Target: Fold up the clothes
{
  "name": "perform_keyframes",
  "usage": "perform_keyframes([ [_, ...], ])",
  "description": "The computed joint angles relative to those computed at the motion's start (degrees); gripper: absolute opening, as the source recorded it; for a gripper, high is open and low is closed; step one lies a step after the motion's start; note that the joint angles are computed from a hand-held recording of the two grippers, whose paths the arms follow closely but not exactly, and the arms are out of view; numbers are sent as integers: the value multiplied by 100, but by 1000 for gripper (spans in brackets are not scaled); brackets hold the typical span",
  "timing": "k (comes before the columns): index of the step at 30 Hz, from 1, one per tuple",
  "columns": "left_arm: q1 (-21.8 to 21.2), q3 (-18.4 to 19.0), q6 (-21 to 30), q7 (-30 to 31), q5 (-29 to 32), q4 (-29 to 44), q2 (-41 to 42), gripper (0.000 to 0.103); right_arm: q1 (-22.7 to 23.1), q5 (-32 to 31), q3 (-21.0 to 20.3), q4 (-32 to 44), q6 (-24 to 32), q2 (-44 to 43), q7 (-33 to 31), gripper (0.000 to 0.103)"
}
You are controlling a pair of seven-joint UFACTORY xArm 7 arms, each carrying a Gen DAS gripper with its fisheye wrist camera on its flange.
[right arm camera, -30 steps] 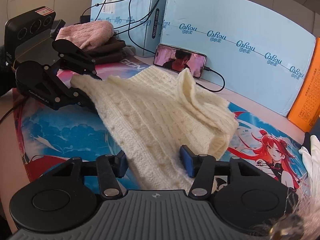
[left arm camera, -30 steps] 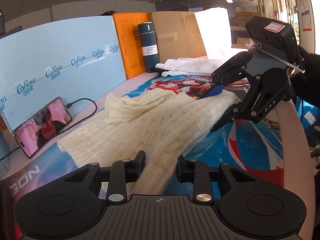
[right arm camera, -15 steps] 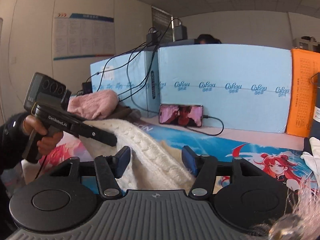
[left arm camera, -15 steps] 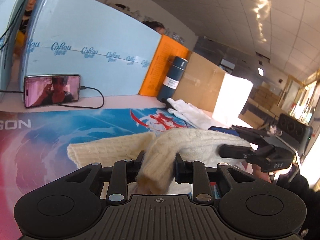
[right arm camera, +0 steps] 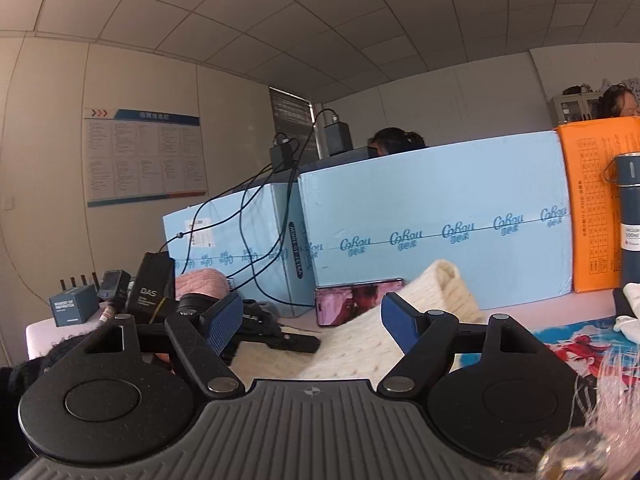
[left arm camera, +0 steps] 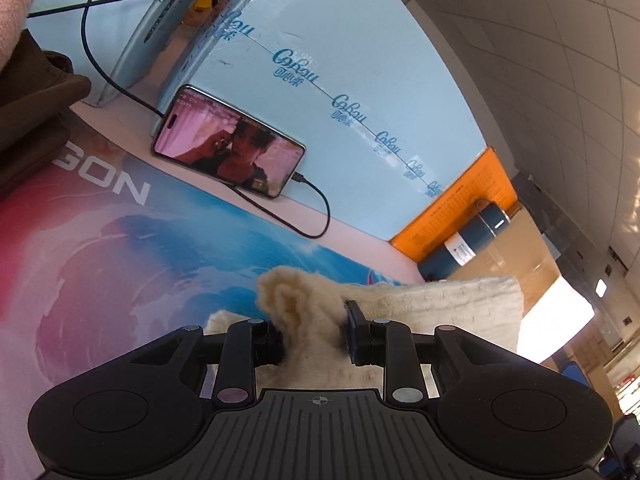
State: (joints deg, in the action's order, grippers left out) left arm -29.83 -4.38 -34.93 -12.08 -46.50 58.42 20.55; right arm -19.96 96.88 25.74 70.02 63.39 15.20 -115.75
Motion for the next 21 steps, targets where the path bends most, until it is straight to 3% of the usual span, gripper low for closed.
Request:
perform_keyframes([
  [4,-242,139,-39,677,-592,173,53,28,470,-356,-219,443,-88,321,665,79],
  [6,-236,91,-176,830,-650,199,79,30,844,-630,-398,810,-653,597,1697,80],
  [7,-324,123,-203,1085,-921,281,95,39,1044,-808,-505,1013,-922,748,2256,80],
  [8,-409,138,-232,1420,-1281,398,118,58,1148,-873,-597,1108,-997,851,2577,80],
  [10,-501,83,-537,1906,-1652,523,175,80,1310,-889,-773,1239,-1060,1039,3021,80],
  [11,-524,38,-728,2075,-1696,548,202,85,1390,-902,-862,1311,-1087,1135,3253,80],
  [16,-653,-145,-1155,3784,-2318,1057,452,97,1568,-662,-1180,1422,-942,1271,3851,79],
  [21,-430,-463,-885,5565,-3513,1986,881,97,1791,-617,-1290,1670,-1475,1439,4500,75],
])
